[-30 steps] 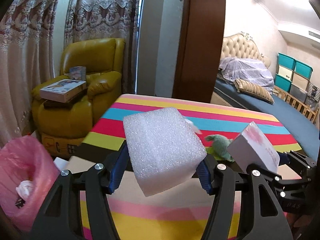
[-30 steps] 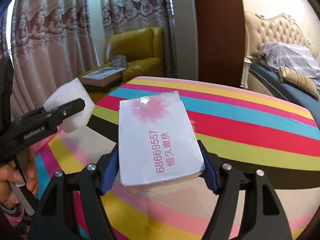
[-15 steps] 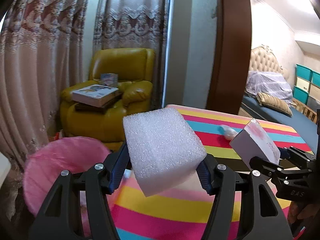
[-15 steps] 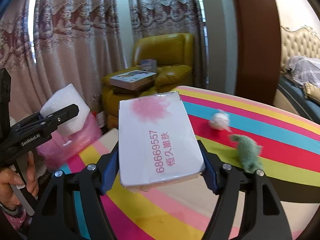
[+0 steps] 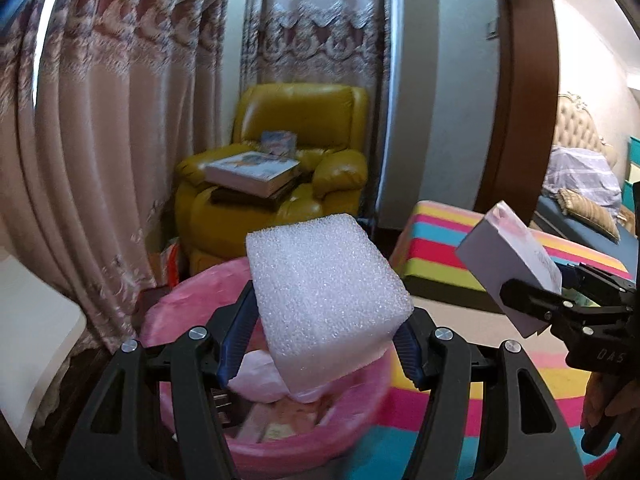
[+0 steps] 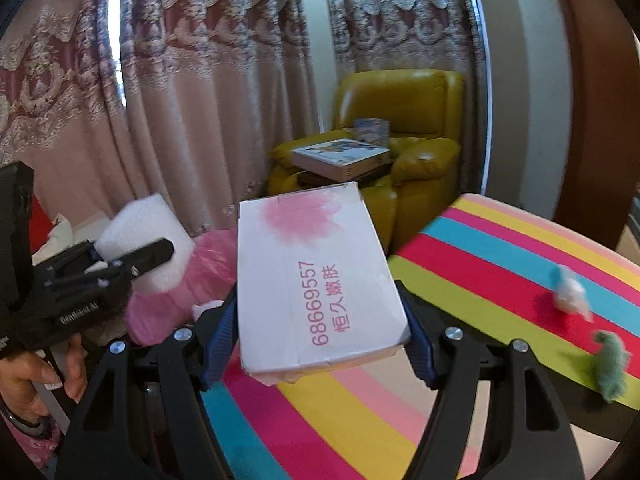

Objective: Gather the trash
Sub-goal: 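Carry the foam block and tissue box to the wastebasket and release both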

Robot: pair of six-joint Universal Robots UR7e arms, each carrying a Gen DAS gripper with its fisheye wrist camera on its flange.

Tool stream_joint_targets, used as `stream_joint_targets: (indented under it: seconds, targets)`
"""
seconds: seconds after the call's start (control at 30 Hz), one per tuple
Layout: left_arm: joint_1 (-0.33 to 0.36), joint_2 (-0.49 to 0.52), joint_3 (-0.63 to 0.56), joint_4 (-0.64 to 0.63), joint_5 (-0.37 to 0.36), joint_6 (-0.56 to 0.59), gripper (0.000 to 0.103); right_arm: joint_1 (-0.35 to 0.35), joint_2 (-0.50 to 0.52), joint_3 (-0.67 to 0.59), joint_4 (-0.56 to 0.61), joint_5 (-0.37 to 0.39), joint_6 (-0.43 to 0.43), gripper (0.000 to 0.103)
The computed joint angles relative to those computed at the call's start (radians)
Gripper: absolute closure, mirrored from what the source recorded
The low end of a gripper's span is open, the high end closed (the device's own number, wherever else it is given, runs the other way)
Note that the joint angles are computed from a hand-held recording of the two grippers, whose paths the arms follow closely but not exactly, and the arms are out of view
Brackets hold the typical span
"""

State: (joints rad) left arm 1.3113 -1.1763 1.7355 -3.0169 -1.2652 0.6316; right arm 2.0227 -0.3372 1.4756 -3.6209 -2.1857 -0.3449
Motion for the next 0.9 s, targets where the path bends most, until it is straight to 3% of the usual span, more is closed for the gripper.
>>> stream_joint_targets:
  seconds: [0.43, 0.67, 0.7, 0.77, 0.83, 0.9]
  targets:
    - [0.127, 0.059, -0.153, 0.118, -0.032, -0.028, 0.044, 0.002, 0.172, -0.32, 0.234, 0.045, -0.007, 0.033]
    - [0.141, 0.076, -0.168, 0.118, -0.026, -0.027, 0.042, -0.001, 0.236, -0.441, 0.328, 0.06, -0.022, 0.032]
    - [0.14, 0.078, -0.167, 0.111, -0.018, -0.026, 0.042, -0.003, 0.236, -0.441, 0.332, 0.074, -0.022, 0.026]
    - [0.14, 0.081, -0.164, 0.093, -0.001, -0.031, 0.038, -0.003, 0.233, -0.424, 0.289, 0.074, -0.027, 0.019]
    - [0.142, 0.079, -0.153, 0.051, 0.013, -0.036, 0.019, -0.006, 0.215, -0.388, 0.257, 0.074, -0.024, 0.019]
    - [0.142, 0.077, -0.137, -0.004, 0.026, -0.028, 0.016, -0.008, 0.189, -0.337, 0.218, 0.068, -0.018, 0.019]
